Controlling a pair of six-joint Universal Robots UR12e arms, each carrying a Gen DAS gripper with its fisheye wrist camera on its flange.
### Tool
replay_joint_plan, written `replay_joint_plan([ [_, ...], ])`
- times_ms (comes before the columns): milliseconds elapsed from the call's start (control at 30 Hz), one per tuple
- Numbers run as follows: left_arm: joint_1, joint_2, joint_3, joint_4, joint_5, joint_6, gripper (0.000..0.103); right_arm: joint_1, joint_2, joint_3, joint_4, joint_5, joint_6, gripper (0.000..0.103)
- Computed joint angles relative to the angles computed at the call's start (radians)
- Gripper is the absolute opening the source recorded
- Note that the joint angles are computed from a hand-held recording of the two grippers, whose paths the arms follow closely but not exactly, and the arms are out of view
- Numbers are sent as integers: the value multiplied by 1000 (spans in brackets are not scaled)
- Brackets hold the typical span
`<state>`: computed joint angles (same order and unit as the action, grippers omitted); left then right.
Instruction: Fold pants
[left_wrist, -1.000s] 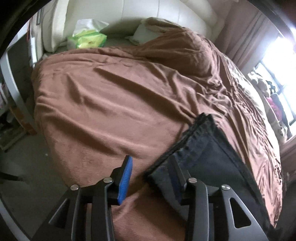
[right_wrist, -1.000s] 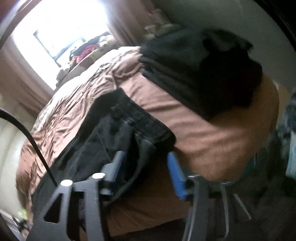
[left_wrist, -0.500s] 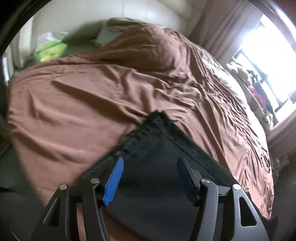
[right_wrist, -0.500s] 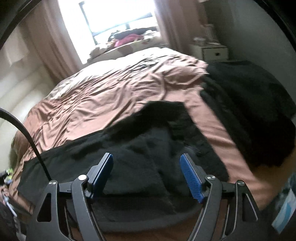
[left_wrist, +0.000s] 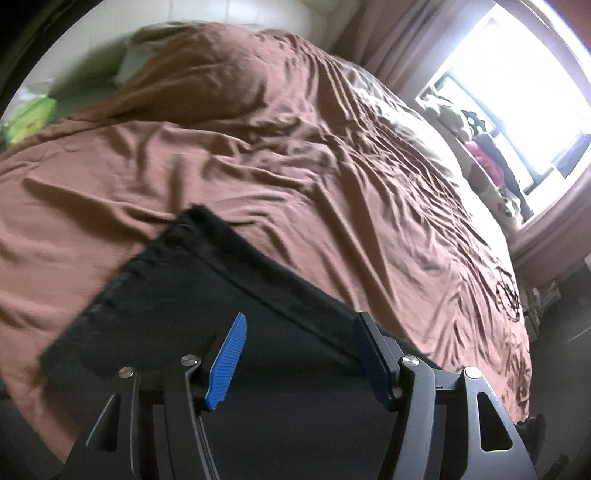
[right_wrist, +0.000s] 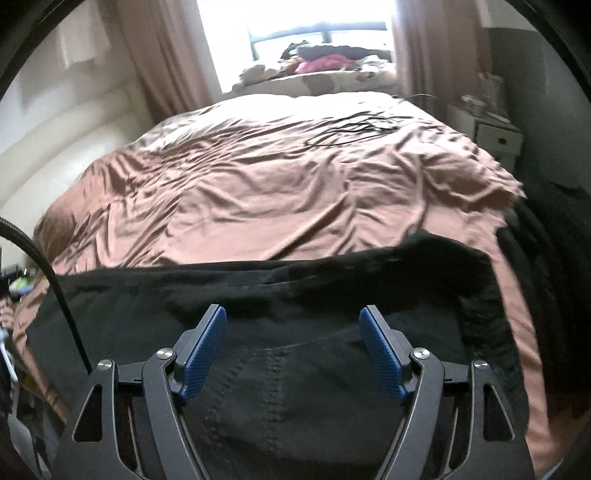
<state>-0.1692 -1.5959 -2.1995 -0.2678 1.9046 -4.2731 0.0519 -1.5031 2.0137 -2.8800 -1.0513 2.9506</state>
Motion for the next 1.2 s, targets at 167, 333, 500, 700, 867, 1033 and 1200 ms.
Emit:
replay_joint_plan([
  [167, 7, -56, 55, -13, -43, 8, 63, 41, 58, -73, 59, 18, -73, 73],
  [333, 10, -107, 97, -9, -77, 4, 63, 81, 109, -141, 122, 3, -177, 73],
  [500, 15, -145, 130, -40, -101, 7, 63, 117, 166, -215, 191, -7, -253, 73],
  [700, 19, -174, 152, -69, -116, 7, 63, 161, 242, -319, 301, -33, -342, 65],
  [867, 27, -185, 162, -90, -135, 19, 63, 198, 302, -417, 401, -72, -400, 58],
  [1033, 40, -191, 164, -101, -155, 23, 63, 229, 354, -501, 487, -89, -457, 46],
  [1200, 44, -195, 176, -144, -162, 11, 63, 255, 398, -579, 589, -102, -533, 42],
])
